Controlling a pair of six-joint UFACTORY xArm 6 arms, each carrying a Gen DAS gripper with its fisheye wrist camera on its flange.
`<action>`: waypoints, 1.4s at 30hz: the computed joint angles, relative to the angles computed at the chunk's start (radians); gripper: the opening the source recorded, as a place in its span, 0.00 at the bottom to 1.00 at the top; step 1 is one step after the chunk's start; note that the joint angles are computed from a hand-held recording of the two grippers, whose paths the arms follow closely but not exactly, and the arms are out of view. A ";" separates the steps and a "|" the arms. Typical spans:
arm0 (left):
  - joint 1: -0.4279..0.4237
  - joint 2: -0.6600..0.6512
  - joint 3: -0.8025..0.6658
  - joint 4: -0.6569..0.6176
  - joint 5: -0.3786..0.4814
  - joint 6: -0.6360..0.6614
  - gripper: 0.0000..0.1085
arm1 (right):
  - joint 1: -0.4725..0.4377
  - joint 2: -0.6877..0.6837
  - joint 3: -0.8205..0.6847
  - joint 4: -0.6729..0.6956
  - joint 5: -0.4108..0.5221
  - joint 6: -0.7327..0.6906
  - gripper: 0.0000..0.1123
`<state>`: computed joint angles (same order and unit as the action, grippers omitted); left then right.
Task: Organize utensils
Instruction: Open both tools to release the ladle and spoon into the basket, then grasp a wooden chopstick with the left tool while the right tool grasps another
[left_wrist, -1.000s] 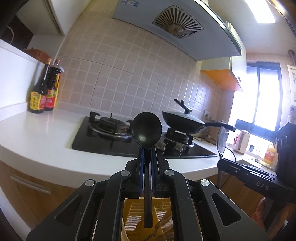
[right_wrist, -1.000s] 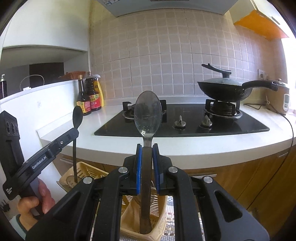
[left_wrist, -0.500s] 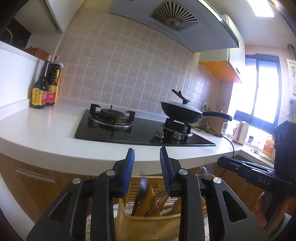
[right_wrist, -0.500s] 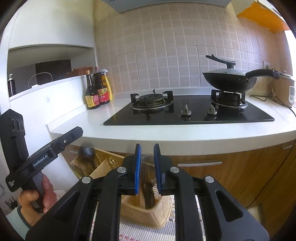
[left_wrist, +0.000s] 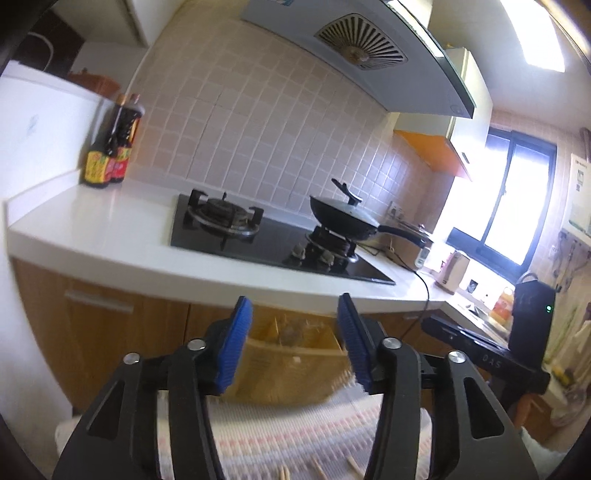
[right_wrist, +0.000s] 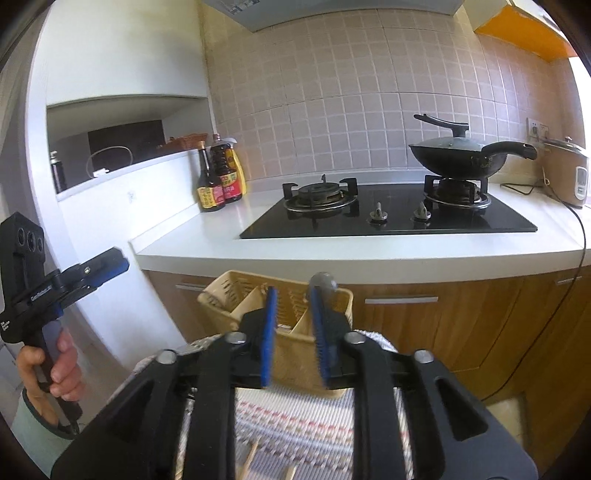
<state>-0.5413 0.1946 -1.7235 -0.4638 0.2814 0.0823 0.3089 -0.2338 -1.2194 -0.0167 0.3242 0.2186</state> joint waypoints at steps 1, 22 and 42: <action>0.002 -0.039 0.040 0.026 0.017 -0.027 0.50 | 0.002 -0.015 0.009 -0.025 0.011 0.027 0.40; 0.056 -0.289 0.497 0.136 0.481 -0.395 0.36 | 0.071 0.015 -0.057 0.081 0.716 0.077 0.33; -0.031 -0.045 0.150 0.455 0.774 -0.152 0.05 | 0.157 0.186 -0.127 0.018 0.874 0.111 0.05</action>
<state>-0.5723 0.1494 -1.5735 -0.0091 1.0555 -0.0695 0.4659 -0.0477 -1.3464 0.0014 1.1984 0.3294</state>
